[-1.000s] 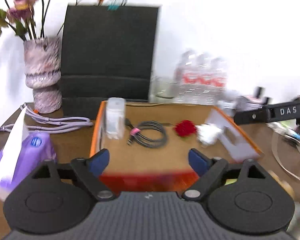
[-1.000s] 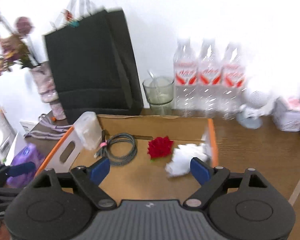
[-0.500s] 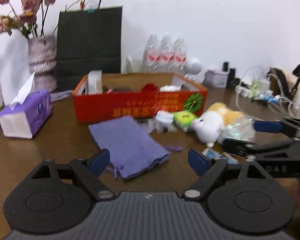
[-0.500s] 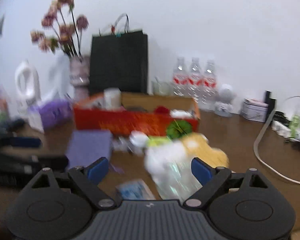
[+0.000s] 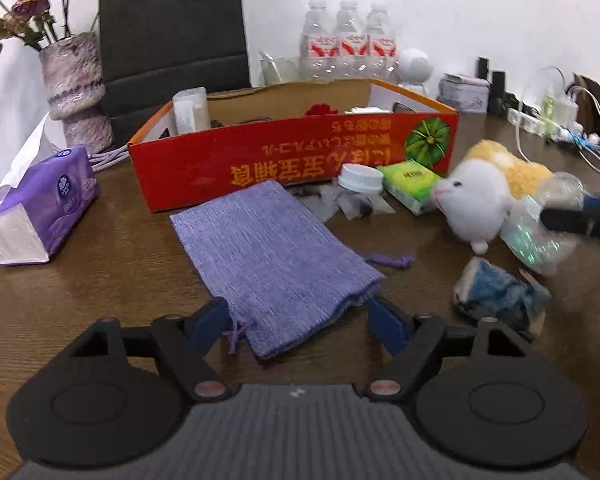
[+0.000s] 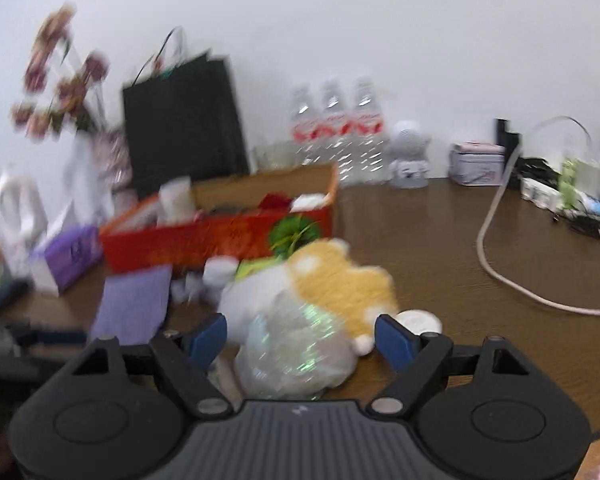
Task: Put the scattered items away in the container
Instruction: 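Grasp the purple cloth pouch with the left tool while the right tool grasps the iridescent plastic bag, then lower the pouch and plastic bag into the box and open both tools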
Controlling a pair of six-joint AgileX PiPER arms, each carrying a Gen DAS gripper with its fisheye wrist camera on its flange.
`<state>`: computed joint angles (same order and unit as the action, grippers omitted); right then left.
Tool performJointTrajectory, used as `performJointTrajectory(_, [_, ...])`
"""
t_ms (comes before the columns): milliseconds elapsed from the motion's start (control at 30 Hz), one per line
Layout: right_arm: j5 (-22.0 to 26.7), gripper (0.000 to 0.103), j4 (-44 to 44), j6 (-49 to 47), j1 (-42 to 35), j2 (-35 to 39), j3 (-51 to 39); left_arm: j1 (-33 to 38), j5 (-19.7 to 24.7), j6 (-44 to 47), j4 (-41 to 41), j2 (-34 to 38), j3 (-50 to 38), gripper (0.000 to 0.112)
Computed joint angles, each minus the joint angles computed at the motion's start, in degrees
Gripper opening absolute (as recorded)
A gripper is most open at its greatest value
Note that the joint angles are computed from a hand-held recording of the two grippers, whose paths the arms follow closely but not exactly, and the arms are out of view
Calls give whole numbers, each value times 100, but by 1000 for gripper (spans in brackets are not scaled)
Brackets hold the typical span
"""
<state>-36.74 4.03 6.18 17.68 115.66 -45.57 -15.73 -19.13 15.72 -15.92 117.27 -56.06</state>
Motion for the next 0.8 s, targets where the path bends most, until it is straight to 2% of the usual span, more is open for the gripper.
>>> performJointTrajectory(33, [73,79,135,-136,70,92,-97,14,6,-3,9,23,-40,80])
performJointTrajectory(100, [249,73,287,-204,125,257,-306,74,123,-127,60,68,-144,69])
performJointTrajectory(167, [436,50,329,-210,136,340,-446,150,116,-417,225,54,-135,48])
performJointTrajectory(200, [440,49,322,-184,148,343,-427,153,59,-356,163,44,-100,43])
performJointTrajectory(267, [355,47,292,-147,153,315,-350,149,-36,-386,146,34,-46,24])
performJointTrajectory(333, [273,46,235,-93,170,274,-277,163,-46,-488,196,37,-52,10])
performJointTrajectory(433, [156,45,232,-84,240,189,-162,212,-35,-658,173,-71,23,7])
performJointTrajectory(500, [82,45,305,-154,318,59,-40,214,-378,-885,278,-445,429,7])
performJointTrajectory(633, [-396,46,367,-402,512,-366,417,321,-1102,-1954,1341,-1460,1406,7])
performJointTrajectory(800, [-897,46,285,-417,793,-750,759,41,-1476,-1820,1210,-2098,2092,7])
